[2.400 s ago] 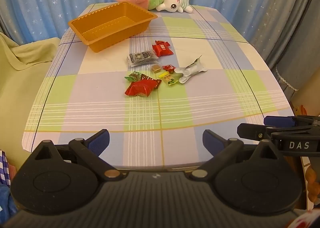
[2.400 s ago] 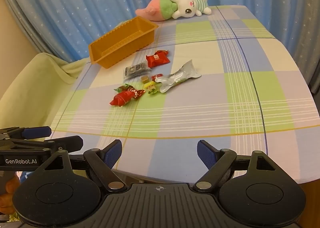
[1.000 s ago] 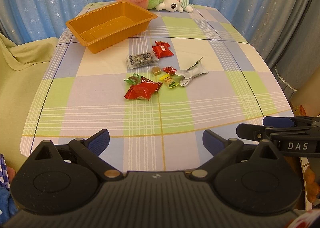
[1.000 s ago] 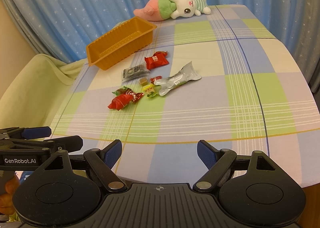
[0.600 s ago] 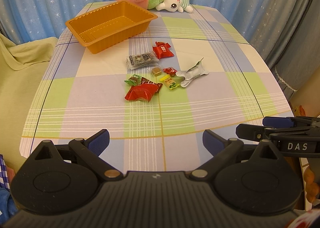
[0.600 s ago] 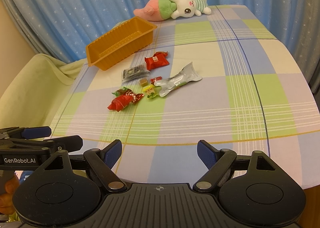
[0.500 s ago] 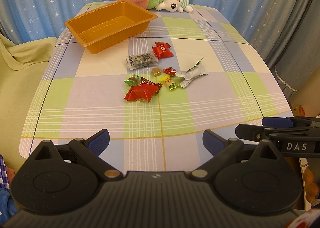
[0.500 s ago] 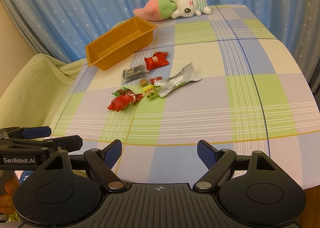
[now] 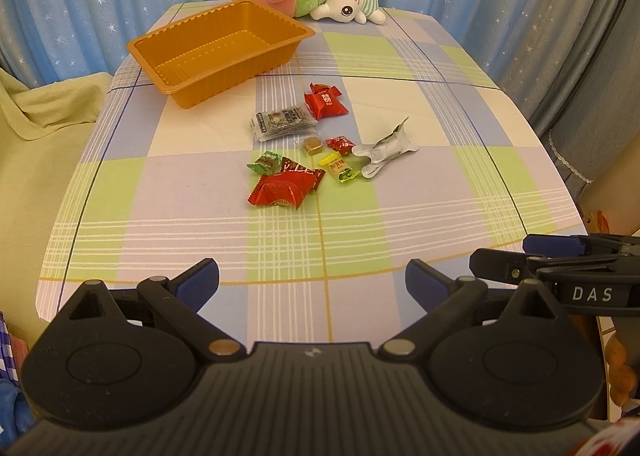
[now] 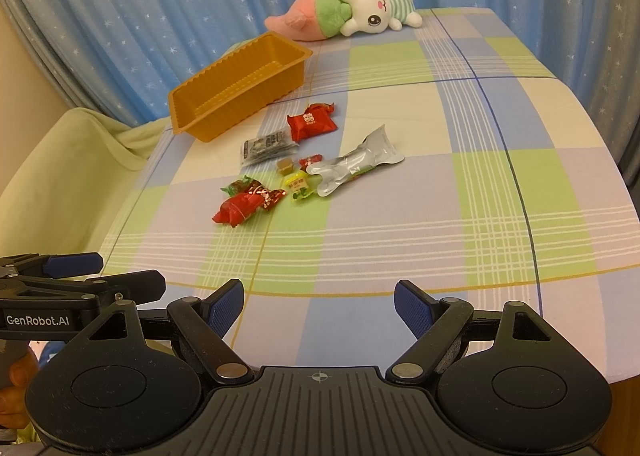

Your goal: Organize snacks

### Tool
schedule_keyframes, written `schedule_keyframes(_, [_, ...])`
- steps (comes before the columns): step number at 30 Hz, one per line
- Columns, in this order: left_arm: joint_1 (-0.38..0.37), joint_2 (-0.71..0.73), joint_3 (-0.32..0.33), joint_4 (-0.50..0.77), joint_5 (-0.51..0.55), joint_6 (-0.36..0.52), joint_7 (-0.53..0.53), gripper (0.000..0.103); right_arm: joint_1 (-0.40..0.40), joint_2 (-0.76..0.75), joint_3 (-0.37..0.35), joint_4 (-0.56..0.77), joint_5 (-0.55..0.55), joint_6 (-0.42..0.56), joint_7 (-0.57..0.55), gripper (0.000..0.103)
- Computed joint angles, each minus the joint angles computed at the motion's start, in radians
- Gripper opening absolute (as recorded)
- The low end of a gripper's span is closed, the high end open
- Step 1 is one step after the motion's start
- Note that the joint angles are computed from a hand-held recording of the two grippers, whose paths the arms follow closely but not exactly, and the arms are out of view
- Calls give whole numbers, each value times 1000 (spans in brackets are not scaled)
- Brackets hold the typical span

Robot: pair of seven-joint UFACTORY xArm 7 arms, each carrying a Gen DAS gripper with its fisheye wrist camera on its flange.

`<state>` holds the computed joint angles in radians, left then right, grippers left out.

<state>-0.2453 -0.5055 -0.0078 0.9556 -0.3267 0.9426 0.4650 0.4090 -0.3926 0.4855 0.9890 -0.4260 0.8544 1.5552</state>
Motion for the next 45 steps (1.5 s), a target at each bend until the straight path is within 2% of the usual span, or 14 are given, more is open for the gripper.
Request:
schedule_keyframes(17, [4, 106, 5, 69, -40, -11, 38, 100, -24, -13, -26, -34, -1, -27, -10, 82])
schedule_keyframes(29, [2, 203, 0, 50, -89, -179, 172, 98, -54, -30, -35, -78, -8, -37, 8, 82])
schedule_keyframes(45, [-13, 359, -52, 40, -91, -361, 279, 78, -86, -41, -63, -135, 19, -89, 8, 82])
